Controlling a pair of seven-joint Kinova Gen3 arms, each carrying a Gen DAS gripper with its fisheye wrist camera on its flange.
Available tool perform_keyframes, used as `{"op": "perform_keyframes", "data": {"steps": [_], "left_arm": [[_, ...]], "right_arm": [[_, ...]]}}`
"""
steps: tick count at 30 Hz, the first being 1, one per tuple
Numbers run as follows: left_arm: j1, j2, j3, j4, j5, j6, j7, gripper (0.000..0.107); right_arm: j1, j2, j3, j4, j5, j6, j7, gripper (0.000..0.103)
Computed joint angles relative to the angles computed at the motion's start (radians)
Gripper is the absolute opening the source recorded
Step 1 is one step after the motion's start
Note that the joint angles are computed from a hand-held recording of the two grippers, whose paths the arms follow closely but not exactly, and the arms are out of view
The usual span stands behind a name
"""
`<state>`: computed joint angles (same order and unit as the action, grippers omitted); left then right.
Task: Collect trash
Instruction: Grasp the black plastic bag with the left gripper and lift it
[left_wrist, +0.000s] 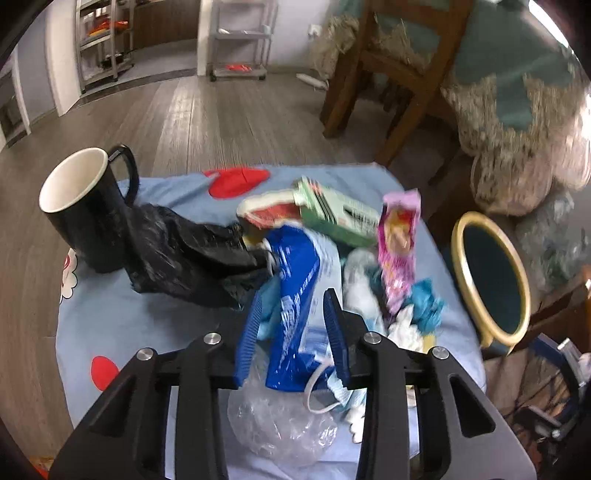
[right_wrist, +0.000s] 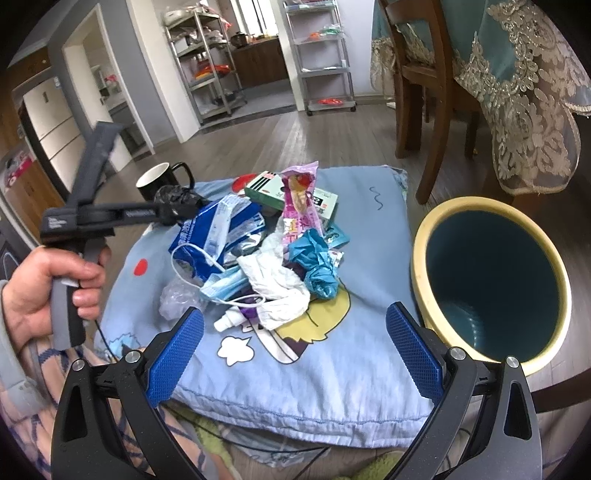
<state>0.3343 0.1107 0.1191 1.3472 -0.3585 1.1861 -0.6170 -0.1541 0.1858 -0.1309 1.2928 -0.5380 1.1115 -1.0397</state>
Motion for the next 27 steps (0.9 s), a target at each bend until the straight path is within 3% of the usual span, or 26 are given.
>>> {"op": "perform_keyframes", "data": {"steps": [2,9,13,20,24,27], "left_arm": [[-0.002,-0.028,-0.005,0.021,-0.019,-0.026,0.026,0.034],[-0.041,-0.073,0.000,0.065,-0.106,0.010,0.163,0.037],[-0.065,-0.047,-0.006,0.059,-0.118,0.034,0.173,0.050],[-0.121,-0.041,-0.040,0.088,-0.055,0.017,0.191,0.053],[-0.132,-0.012,-0.044,0.081,-0.028,0.072,0.173,0.053],[-0.141,-0.004,-0.056,0.089,-0.006,0.089,0.180,0.064]], "right_arm": [[-0.004,0.007,0.000,-0.007,0.004,0.000,-0.008,0.098],[-0.031,0.057,-0.012,-0.056,0.036,-0.008,-0.050,0.098],[-0.032,0.074,-0.017,-0.066,0.046,-0.004,-0.075,0.098],[-0.024,0.073,-0.020,-0.056,0.051,-0.010,-0.078,0.098],[-0.023,0.075,-0.023,-0.057,0.047,-0.009,-0.080,0.098],[-0.022,0.072,-0.027,-0.053,0.041,-0.009,-0.069,0.098]]}}
